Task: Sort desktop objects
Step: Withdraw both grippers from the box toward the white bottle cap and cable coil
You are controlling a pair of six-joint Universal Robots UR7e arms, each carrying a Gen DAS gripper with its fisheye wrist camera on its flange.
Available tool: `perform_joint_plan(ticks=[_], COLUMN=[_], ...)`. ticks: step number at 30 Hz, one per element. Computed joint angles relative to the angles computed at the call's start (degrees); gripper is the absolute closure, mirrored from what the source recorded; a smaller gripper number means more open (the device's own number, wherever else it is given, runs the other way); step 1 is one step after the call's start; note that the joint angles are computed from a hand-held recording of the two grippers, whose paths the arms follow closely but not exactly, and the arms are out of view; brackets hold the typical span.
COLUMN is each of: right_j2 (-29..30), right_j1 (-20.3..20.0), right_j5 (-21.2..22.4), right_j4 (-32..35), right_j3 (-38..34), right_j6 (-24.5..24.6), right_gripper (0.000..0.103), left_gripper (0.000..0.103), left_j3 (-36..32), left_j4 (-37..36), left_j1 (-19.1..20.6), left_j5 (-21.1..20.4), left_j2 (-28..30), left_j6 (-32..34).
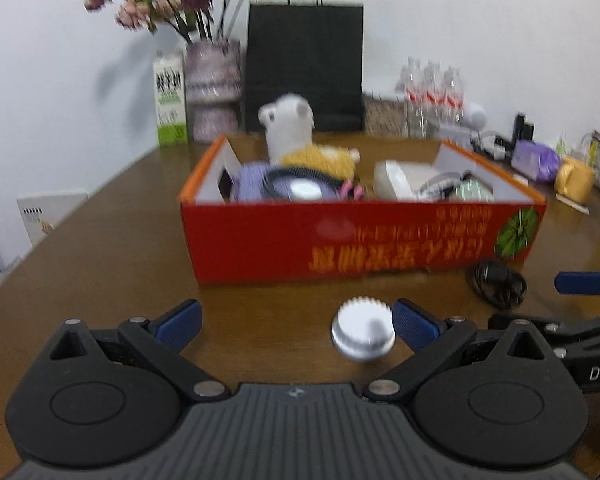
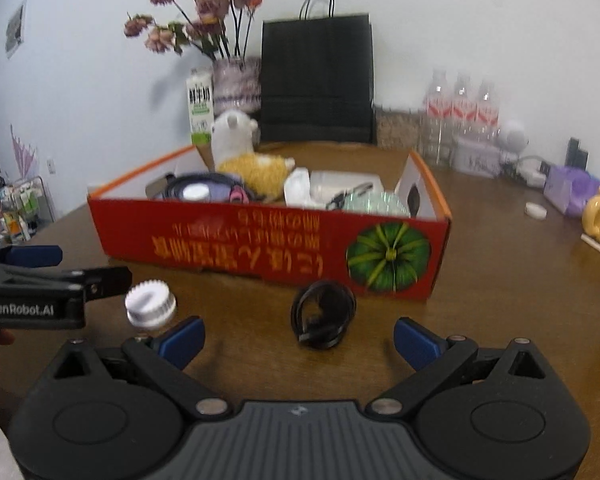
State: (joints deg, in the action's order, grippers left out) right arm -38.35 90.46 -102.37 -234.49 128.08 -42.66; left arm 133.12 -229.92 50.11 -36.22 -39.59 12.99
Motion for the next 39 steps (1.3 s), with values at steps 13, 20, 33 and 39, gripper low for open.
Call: perform_joint_plan(ticks=[13,20,33,39], right_j2=[1.27,2.60,3.00,2.81], right_j1=[0.68,1.33,1.21,1.17], right_j5=[-6.76,-8.93,-8.71,-7.87], right_j4=[5.87,3.76,1.79,2.41], right_j3=[-4.66,-5.71,-5.02,-4.65], right_j6=[1.40,2.86,2.88,2.38], right_gripper=[0.000,0.000,0.000,0.000], left_gripper=[0.000,0.000,0.000,0.000], left_j3=[-3.30,-3.85,-3.82,-3.68], left_j4=[12.76,11.64,9.86,9.52], left_j1=[2.19,2.18,1.69,1.54], left_j5=[-0.26,0.31,1.41,1.62], left_j2=[-0.77,0.00,1.07,1.21], left_j6=[-5.03,-5.26,-5.45,-5.30])
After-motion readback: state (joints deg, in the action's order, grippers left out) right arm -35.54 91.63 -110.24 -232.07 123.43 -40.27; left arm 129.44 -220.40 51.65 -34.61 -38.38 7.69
